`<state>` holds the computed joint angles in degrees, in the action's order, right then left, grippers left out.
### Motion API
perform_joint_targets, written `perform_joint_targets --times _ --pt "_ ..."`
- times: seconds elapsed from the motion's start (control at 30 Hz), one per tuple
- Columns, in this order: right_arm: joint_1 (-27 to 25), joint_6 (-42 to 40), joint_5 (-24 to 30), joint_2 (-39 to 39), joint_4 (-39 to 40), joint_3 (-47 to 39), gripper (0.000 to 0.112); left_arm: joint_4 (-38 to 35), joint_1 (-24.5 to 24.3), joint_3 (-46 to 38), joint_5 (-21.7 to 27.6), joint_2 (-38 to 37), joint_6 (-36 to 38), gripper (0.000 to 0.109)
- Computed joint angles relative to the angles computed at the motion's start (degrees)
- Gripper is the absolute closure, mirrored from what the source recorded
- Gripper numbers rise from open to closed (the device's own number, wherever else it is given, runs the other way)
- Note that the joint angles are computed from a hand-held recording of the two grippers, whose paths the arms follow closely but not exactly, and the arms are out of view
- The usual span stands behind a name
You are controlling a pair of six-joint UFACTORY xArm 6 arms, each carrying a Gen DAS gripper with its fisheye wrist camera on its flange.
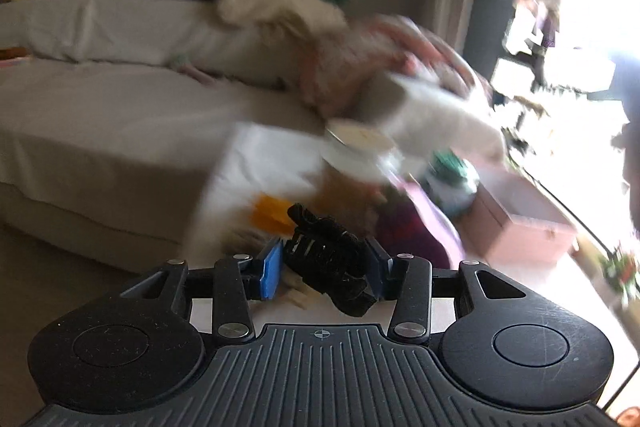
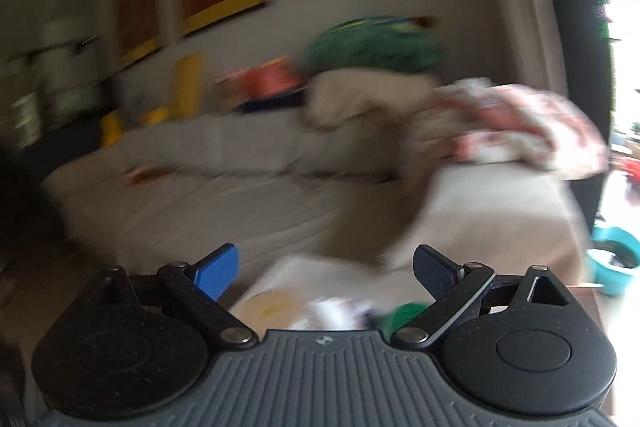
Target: Organize soft objects
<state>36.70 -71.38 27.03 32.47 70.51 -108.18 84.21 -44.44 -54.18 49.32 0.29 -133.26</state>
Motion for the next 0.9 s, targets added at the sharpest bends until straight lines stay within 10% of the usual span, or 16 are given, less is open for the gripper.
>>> perform_joint_targets --times 0.17,0.4,0.77,0.9 --pt "4.4 -5.4 5.0 1.6 -7.6 5.9 0.058 -1.6 0.4 6.7 4.1 -7.1 -4.7 0.061" --pt "11.4 -12.9 -3.5 5.6 -11.1 7.2 0.058 -5.0 4.8 9.3 -1.9 -8.7 -6.8 0.061" --pt "11.9 9.4 -1.0 14.9 -27.5 -3.5 0.054 -0.3 7.9 12.9 -8.6 -9.7 -12.2 0.061" --pt "10.9 12.5 1.8 16.2 -28.5 -6.2 0.086 -0.9 8.0 13.1 -9.2 -9.7 -13.8 0.061"
